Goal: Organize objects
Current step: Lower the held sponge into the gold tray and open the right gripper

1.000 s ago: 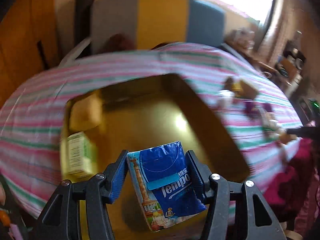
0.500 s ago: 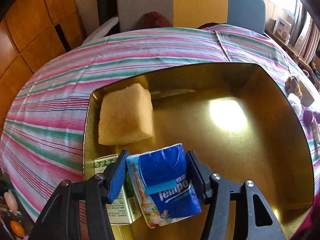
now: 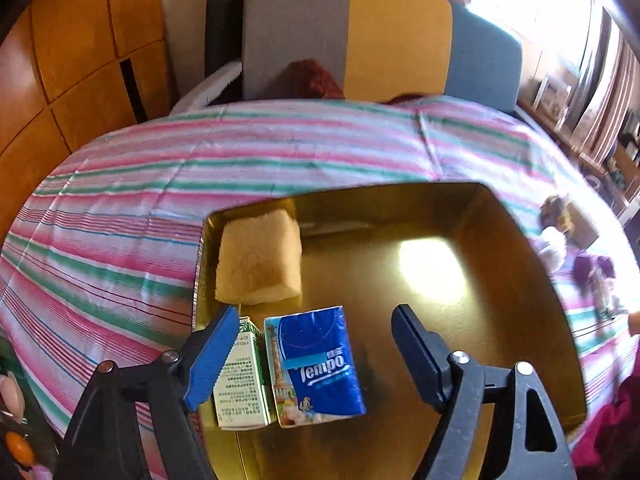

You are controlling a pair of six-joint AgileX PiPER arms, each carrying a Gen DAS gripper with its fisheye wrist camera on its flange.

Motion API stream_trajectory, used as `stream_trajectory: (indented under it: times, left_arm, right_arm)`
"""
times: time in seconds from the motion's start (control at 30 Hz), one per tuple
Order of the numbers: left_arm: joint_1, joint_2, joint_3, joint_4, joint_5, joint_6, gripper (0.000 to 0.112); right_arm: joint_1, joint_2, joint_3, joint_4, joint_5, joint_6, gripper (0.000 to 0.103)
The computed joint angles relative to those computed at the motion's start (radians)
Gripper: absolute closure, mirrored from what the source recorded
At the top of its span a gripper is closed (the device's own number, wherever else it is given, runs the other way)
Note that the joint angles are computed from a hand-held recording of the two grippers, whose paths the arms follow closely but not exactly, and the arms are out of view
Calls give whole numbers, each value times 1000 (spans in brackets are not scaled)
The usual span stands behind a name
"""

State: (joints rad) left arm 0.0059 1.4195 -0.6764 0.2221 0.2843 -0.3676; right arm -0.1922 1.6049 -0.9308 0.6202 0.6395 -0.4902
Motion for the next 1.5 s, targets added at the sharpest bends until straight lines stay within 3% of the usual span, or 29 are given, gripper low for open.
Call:
stream_trajectory:
  times: [0.23, 0.3, 0.47, 0.6, 0.83, 0.9, 1.07, 1.17, 1.33, 1.5]
  left_arm:
    - [32, -245, 94, -86, 34, 74, 32]
    - [66, -300, 113, -175, 52, 168, 32]
    - [146, -408, 158, -308, 103, 313, 32]
    - [292, -476, 194, -460, 149, 491, 32]
    - [616, -529, 258, -741, 267, 888, 32]
    - [672, -529, 267, -773, 287, 938, 32]
    - [755, -521, 275, -840, 308, 1037, 32]
    - [771, -520, 284, -857, 307, 1069, 32]
    - [779, -515, 285, -866, 309, 1077, 32]
    - [709, -525, 297, -802, 264, 991, 32]
  right_arm:
    - [12, -91, 64, -1, -101, 40, 44]
    - [39, -125, 68, -4, -106, 66, 44]
    - [201, -192, 30, -23, -123, 146, 44]
    - [407, -157, -40, 18, -122, 148, 44]
    - [779, 118, -262, 162, -122, 82, 44]
    - [867, 224, -366, 146, -110, 120, 43]
    - [1009, 531, -729, 37, 43, 354, 43]
    - [1052, 678, -908, 52, 142, 449, 38]
    - [1061, 763, -936, 274, 211, 338, 22]
    - [1063, 722, -826, 403, 174, 200, 16]
